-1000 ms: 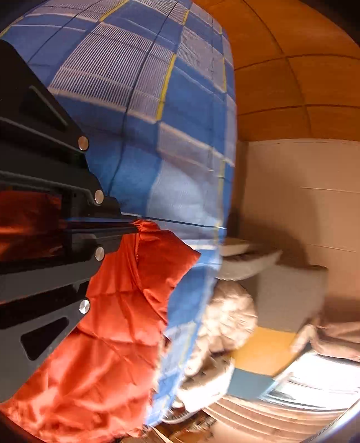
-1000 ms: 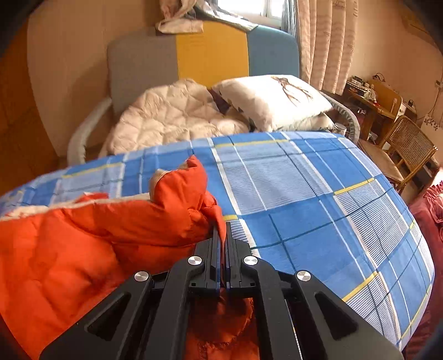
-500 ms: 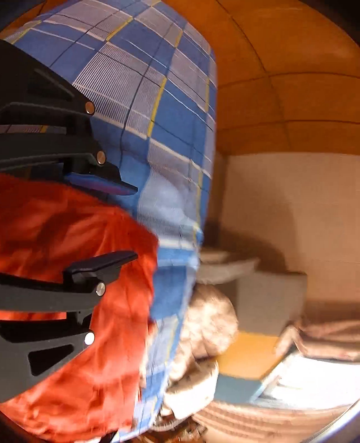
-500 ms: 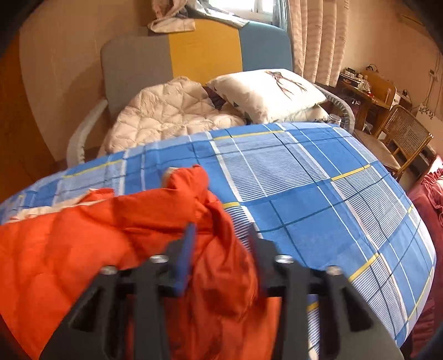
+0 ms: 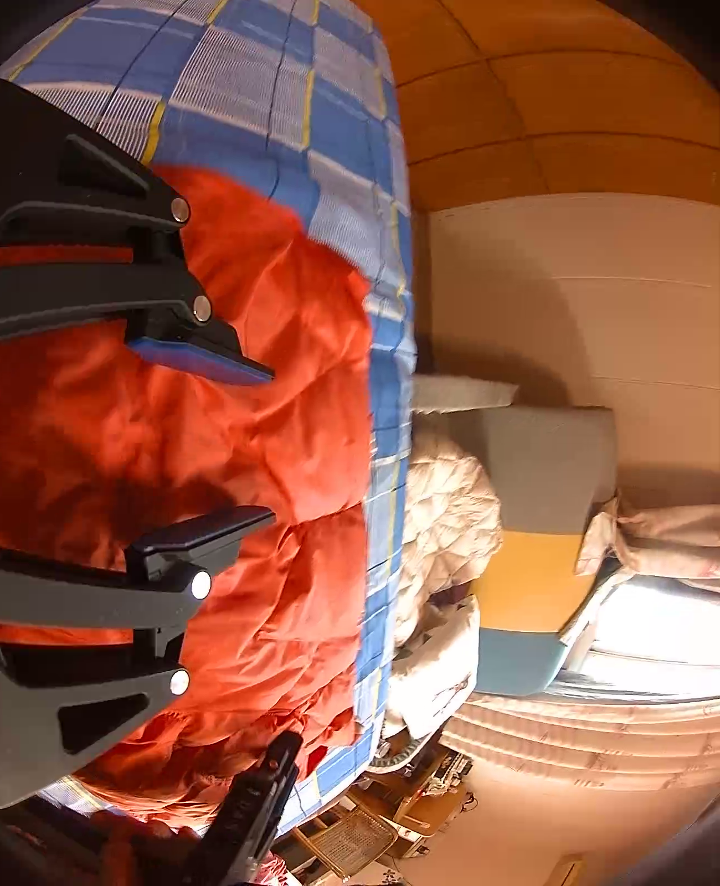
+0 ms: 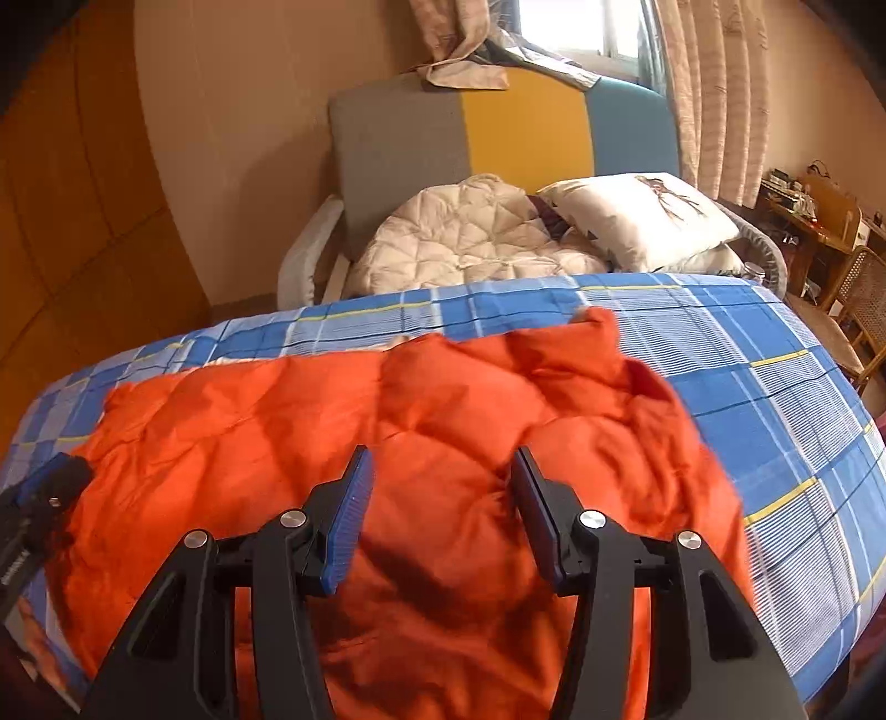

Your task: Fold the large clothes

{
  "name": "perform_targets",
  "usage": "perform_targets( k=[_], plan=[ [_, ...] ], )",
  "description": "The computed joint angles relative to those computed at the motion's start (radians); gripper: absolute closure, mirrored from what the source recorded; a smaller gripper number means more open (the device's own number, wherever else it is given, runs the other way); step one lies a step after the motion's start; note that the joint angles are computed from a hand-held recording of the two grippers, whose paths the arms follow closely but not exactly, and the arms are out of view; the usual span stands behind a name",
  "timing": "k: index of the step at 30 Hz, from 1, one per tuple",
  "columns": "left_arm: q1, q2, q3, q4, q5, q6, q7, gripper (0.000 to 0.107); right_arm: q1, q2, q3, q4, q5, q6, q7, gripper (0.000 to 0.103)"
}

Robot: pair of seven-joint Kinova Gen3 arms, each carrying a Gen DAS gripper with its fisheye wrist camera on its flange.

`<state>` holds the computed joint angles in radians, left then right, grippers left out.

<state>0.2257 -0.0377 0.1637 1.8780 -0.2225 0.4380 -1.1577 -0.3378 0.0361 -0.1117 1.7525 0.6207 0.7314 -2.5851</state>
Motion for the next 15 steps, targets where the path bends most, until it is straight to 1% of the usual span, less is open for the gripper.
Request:
perform_targets(
  k=[1, 3, 5, 6, 9, 11, 13, 15],
  plan=[
    [-0.008, 0.01, 0.015, -0.006, -0.018, 0.005, 0.021, 0.063, -0.006, 0.009, -0.005, -0.004, 0.006, 0.003, -0.004, 0.051],
    [0.008, 0.042, 0.008, -0.025, -0.04, 0.028, 0.054, 0.062, -0.034, 0.035, -0.004, -0.014, 0.038, 0.022, -0.026, 0.051],
    [0.016, 0.086, -0.006, -0.046, -0.035, 0.049, 0.053, 0.061, -0.038, 0.066, -0.003, -0.03, 0.028, 0.035, -0.016, 0.051],
    [0.01, 0.1, -0.008, -0.046, -0.02, 0.043, 0.038, 0.061, -0.044, 0.082, 0.004, -0.036, 0.026, 0.038, -0.015, 0.051],
    [0.035, 0.137, -0.038, -0.04, -0.031, 0.017, 0.044, 0.061, -0.045, 0.124, 0.026, -0.053, -0.011, 0.032, 0.02, 0.051],
    [0.04, 0.155, -0.052, -0.029, -0.022, -0.012, 0.039, 0.061, -0.049, 0.148, 0.041, -0.062, -0.025, 0.029, 0.043, 0.051],
    [0.048, 0.168, -0.069, -0.006, -0.022, -0.061, 0.048, 0.062, -0.047, 0.171, 0.053, -0.069, -0.053, 0.016, 0.069, 0.051],
    [0.053, 0.178, -0.078, -0.002, -0.01, -0.078, 0.05, 0.062, -0.047, 0.182, 0.068, -0.062, -0.067, -0.007, 0.079, 0.051]
  ],
)
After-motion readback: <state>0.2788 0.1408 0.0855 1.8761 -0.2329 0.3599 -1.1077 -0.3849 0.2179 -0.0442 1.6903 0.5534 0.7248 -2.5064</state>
